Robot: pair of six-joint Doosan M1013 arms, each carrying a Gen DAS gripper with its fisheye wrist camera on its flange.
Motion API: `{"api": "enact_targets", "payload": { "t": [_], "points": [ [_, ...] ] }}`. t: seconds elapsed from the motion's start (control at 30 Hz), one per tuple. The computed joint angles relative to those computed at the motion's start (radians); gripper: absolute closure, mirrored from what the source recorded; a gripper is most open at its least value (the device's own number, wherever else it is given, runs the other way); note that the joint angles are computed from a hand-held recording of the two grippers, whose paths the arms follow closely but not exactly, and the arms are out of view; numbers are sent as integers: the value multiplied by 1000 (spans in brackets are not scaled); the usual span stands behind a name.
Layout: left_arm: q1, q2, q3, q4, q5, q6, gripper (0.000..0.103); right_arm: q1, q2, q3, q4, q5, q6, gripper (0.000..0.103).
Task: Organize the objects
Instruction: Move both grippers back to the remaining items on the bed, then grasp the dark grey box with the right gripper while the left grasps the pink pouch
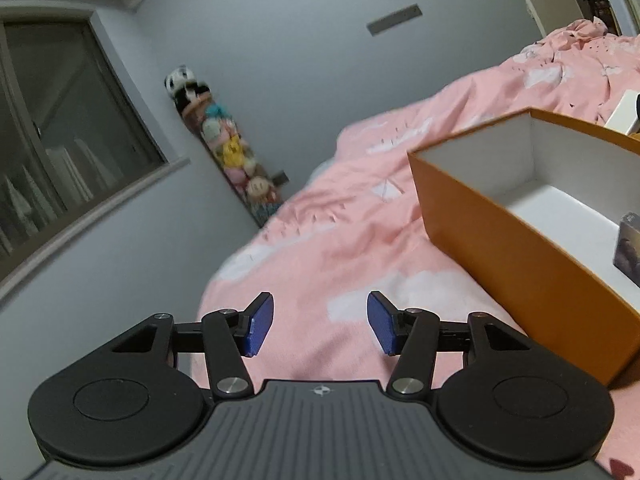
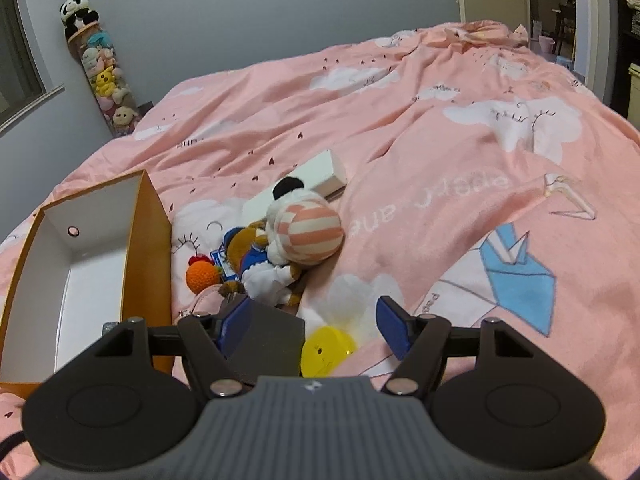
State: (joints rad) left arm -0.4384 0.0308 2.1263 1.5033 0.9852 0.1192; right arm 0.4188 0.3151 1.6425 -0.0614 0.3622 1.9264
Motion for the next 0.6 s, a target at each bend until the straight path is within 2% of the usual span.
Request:
{"api": "enact_targets", "payload": {
  "t": [0.03, 0.13, 0.2, 0.27, 0.4, 0.6],
  "points": [
    [0, 2, -7, 9, 7, -13, 41, 1, 7, -11, 28, 20, -29, 32],
    [15, -23, -23, -15, -72, -18, 41, 2, 32, -50, 166, 89, -180, 29],
    [11, -26, -34, -16, -87, -4, 41, 9, 53, -80, 208, 139, -237, 28],
    [4, -24, -49, -18, -96, 22, 41, 20, 76, -110, 199, 185, -239, 23],
    [-3, -27, -84, -55, -158, 53, 40, 34, 129, -177, 163, 260, -211, 21],
    [10, -14, -150, -234, -312, 156, 37, 54, 174, -232, 67, 329, -148, 21]
  ]
}}
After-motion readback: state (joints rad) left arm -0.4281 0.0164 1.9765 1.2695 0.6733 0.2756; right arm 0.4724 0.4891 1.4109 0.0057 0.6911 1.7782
